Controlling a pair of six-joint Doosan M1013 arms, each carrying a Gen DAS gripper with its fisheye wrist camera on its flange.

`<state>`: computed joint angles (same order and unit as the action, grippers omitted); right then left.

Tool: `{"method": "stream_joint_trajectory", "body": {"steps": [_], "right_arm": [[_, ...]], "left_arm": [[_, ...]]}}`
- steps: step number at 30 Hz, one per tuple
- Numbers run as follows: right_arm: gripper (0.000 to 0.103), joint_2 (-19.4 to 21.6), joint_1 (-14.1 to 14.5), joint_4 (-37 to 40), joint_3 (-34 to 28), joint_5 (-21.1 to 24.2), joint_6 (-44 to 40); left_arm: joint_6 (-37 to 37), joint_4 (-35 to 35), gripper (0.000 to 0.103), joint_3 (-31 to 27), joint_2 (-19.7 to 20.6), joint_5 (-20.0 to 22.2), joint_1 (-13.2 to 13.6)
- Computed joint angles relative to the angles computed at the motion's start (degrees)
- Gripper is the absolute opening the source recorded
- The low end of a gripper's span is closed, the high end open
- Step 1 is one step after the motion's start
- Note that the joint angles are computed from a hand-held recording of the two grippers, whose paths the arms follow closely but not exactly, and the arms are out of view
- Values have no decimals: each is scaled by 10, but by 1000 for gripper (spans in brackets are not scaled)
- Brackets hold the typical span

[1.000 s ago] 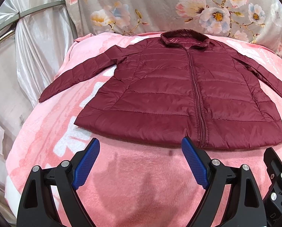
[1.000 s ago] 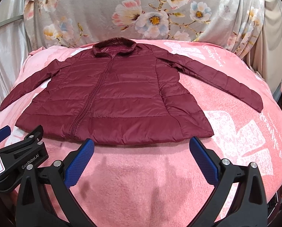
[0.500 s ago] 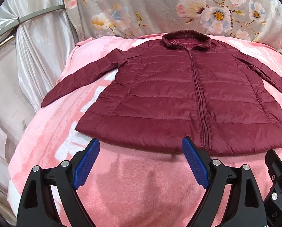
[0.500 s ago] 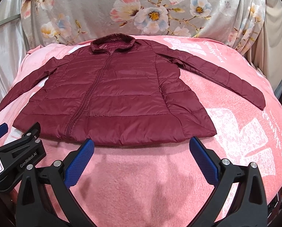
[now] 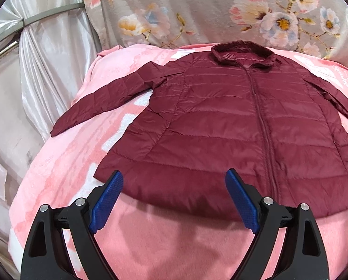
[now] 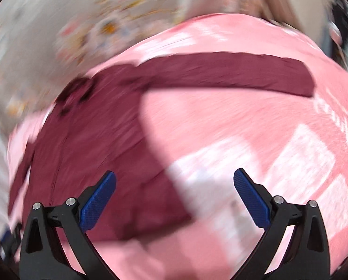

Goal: Fold large clothes
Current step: 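Grasp the sleeve cuff with the right tool and fold it across the jacket body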

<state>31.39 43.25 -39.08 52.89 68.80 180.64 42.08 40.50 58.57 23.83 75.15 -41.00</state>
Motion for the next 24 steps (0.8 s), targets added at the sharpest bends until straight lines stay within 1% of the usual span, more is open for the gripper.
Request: {"method": "stream_joint_trajectory", "body": {"steps": [3, 5, 6, 8, 9, 10, 12, 14, 15, 16, 17, 18, 19, 20, 23, 24], "right_arm": [[98, -48, -35, -13, 85, -40, 114], [98, -71, -52, -24, 128, -66, 182], [98, -81, -61, -33, 148, -69, 221], [98, -87, -75, -38, 164, -57, 250], [98, -85, -82, -34, 164, -40, 251], [98, -82, -82, -33, 162, -27, 251], [98, -79, -88, -33, 164, -17, 252], [97, -70, -89, -45, 151, 8, 241], [93, -60, -91, -49, 136, 25, 220], [67, -51, -93, -47, 120, 40, 196], [42, -47, -96, -44, 114, 41, 184], [34, -46, -102, -41, 111, 18, 180], [18, -46, -106, -41, 111, -1, 181], [10, -46, -111, -43, 107, -9, 177], [7, -9, -101, -88, 26, 17, 105], [7, 11, -94, -107, -20, 14, 64]], "left_arm": [[-1, 4, 87, -10, 7, 1, 9], [3, 0, 87, -21, 14, 1, 17], [8, -8, 87, -26, 17, 0, 22], [10, -20, 87, -36, 24, 2, 32], [9, -24, 87, -40, 27, 3, 36], [7, -24, 87, -42, 29, 6, 38], [3, -13, 87, -51, 37, 19, 43], [-1, 0, 87, -58, 45, 32, 48], [-1, 3, 87, -62, 49, 38, 51], [-1, 4, 87, -66, 51, 43, 54], [-1, 6, 87, -68, 53, 46, 56], [-2, 11, 87, -70, 56, 52, 59], [-4, 14, 87, -71, 57, 54, 62], [-5, 18, 87, -71, 59, 57, 64], [-8, 22, 87, -71, 62, 65, 70], [-11, 19, 87, -69, 62, 64, 73]]}}
